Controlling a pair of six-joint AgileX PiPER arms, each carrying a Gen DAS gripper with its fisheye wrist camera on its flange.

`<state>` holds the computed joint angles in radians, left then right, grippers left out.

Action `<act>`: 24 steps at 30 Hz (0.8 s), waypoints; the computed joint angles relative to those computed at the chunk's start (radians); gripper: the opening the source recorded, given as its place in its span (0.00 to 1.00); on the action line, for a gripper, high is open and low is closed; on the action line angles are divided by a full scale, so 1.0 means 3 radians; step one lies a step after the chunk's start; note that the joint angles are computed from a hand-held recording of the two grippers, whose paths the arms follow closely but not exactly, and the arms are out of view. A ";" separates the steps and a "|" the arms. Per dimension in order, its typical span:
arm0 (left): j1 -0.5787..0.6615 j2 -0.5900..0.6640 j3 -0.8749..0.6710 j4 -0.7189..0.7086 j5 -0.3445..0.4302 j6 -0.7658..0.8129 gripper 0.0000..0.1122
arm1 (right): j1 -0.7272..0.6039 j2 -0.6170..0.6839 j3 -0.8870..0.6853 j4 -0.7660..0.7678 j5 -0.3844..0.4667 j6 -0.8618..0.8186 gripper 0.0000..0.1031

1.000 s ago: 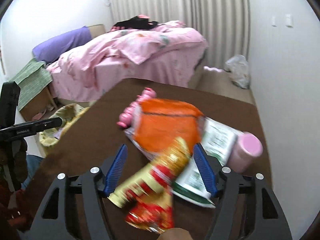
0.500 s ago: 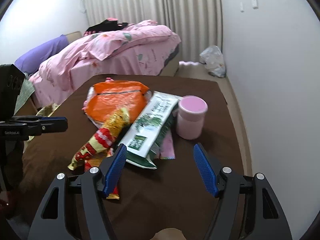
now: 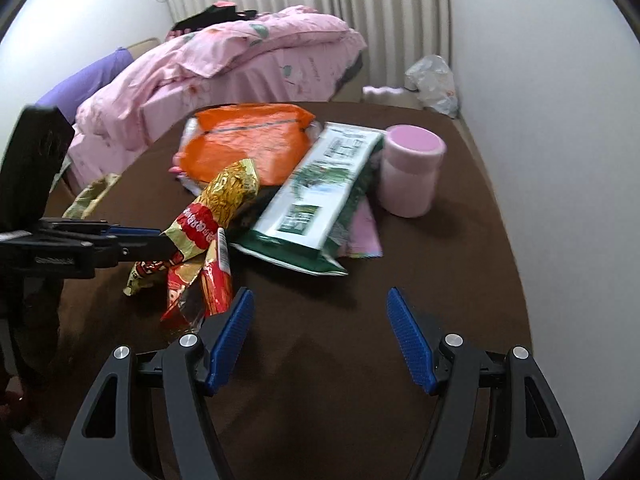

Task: Collect trash
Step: 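Grasp the long yellow snack bag with the left tool while the right tool grasps the red wrapper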

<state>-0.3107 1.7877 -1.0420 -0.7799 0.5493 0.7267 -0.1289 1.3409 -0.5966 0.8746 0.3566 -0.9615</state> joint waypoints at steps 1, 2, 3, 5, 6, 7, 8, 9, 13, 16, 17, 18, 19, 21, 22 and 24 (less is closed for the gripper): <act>0.0055 -0.0040 0.0055 0.0015 -0.0011 0.0008 0.34 | -0.0010 -0.0013 -0.0003 0.0154 0.0086 -0.0157 0.64; 0.0119 -0.0085 0.0115 0.0015 -0.0017 0.0029 0.34 | -0.0019 -0.0027 0.0001 0.0276 0.0165 -0.0281 0.64; 0.0201 -0.0150 0.0197 0.0012 -0.0036 0.0059 0.34 | -0.0011 -0.0027 -0.0004 0.0378 0.0231 -0.0374 0.64; 0.0317 -0.0268 0.0317 0.0079 -0.0094 0.0026 0.34 | 0.0078 -0.0026 -0.0022 0.0455 0.0298 -0.0450 0.64; 0.0390 -0.0346 0.0391 0.0102 -0.0123 0.0021 0.34 | 0.0138 -0.0030 -0.0025 0.0446 0.0286 -0.0440 0.64; 0.0433 -0.0385 0.0415 0.0110 -0.0124 0.0022 0.35 | 0.0231 -0.0037 -0.0026 0.0405 0.0234 -0.0391 0.64; 0.0512 -0.0460 0.0479 0.0073 -0.0105 0.0105 0.35 | 0.0305 -0.0052 -0.0030 0.0328 0.0180 -0.0298 0.64; 0.0541 -0.0496 0.0508 0.0055 -0.0098 0.0146 0.35 | 0.0407 -0.0080 -0.0030 0.0156 0.0079 -0.0117 0.64; 0.0717 -0.0644 0.0631 -0.0069 0.0007 0.0424 0.36 | 0.0466 -0.0174 -0.0033 -0.0459 0.0097 0.0415 0.64; 0.0818 -0.0714 0.0693 -0.0203 0.0081 0.0621 0.37 | 0.0307 -0.0235 -0.0038 -0.0588 0.0379 0.0467 0.64; 0.0841 -0.0741 0.0705 -0.0222 0.0105 0.0643 0.37 | 0.0252 -0.0295 0.0004 -0.0593 0.0461 0.0452 0.64; 0.0857 -0.0752 0.0712 -0.0250 0.0107 0.0661 0.37 | 0.0221 -0.0342 0.0038 -0.0588 0.0512 0.0446 0.64; 0.0830 -0.0754 0.0723 -0.0275 0.0069 0.0643 0.37 | 0.0207 -0.0406 0.0084 -0.0561 0.0572 0.0440 0.64; 0.0825 -0.0770 0.0727 -0.0300 0.0027 0.0597 0.37 | 0.0234 -0.0493 0.0151 -0.0483 0.0578 0.0432 0.64; 0.0825 -0.0779 0.0730 -0.0309 0.0004 0.0573 0.38 | 0.0302 -0.0527 0.0193 -0.0379 0.0523 0.0424 0.64; 0.0807 -0.0779 0.0736 -0.0306 -0.0045 0.0538 0.38 | 0.0442 -0.0450 0.0213 -0.0199 0.0399 0.0357 0.64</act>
<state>-0.0687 1.5540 -0.8213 -0.8716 0.5359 0.8880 0.0037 1.2059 -0.5327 0.8150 0.4764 -0.8544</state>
